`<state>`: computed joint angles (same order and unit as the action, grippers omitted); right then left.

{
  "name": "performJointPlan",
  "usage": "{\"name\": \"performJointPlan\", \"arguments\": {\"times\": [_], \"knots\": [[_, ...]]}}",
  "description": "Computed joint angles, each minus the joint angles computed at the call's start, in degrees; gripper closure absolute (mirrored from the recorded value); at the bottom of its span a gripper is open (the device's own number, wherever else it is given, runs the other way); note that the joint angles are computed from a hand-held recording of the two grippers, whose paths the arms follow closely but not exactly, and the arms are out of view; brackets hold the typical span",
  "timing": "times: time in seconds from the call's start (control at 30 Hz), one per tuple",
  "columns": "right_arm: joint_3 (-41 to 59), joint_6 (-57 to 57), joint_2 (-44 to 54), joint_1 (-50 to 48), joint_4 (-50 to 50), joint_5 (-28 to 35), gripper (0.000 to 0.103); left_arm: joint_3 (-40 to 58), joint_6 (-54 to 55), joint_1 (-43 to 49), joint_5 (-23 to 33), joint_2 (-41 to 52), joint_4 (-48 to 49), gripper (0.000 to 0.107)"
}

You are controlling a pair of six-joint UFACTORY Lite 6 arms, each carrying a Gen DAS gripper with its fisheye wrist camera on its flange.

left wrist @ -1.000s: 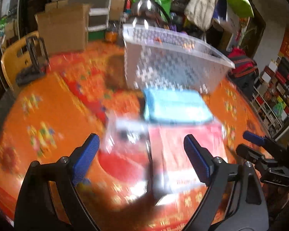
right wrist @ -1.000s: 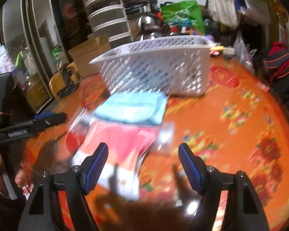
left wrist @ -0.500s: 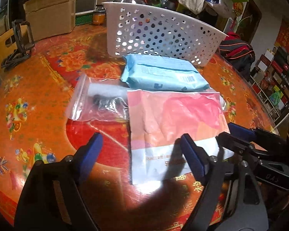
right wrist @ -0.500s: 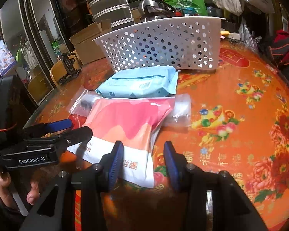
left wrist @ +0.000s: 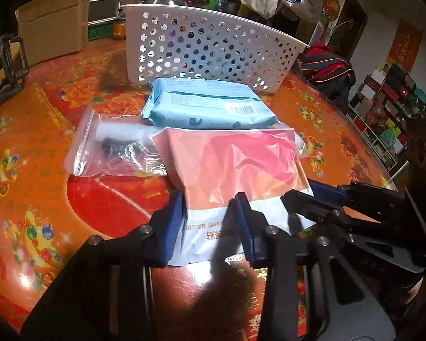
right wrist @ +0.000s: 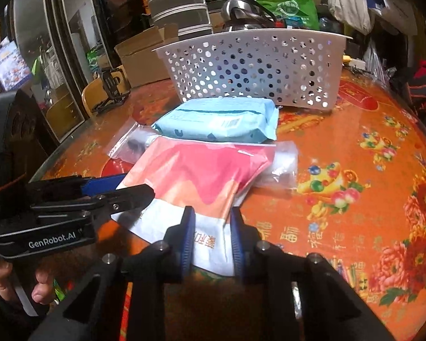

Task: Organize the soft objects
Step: 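Close both tools on the pink-and-white packet edge, then lift the pink packet with both tools and carry it over the basket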

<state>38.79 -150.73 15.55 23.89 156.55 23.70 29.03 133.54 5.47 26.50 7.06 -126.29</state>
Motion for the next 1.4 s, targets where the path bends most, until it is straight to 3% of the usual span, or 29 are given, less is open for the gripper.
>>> {"name": "performJointPlan", "arguments": {"times": [0.27, 0.57, 0.7, 1.1, 1.4], "knots": [[-1.4, -5.4, -0.9, 1.0, 5.2, 0.9, 0.090, -3.5, 5.5, 1.2, 4.5, -1.0, -3.8, 0.085], [-4.4, -6.9, -3.3, 1.5, 6.6, 2.5, 0.094, -7.6, 10.3, 2.7, 7.6, -3.5, -6.3, 0.089], [-7.1, -10.1, -6.9, 2.6, 10.4, 3.2, 0.095, -11.6, 10.9, 4.0, 9.6, -9.4, -5.4, 0.089], [-10.1, -14.7, -20.1, 4.2, 14.9, -1.2, 0.095, -12.4, -5.0, 6.3, 7.3, -23.8, 8.3, 0.089], [-3.7, -7.2, -23.8, 1.3, 5.1, -5.8, 0.096, -3.8, -19.7, 7.3, 6.5, -25.8, 19.2, 0.089]]}}
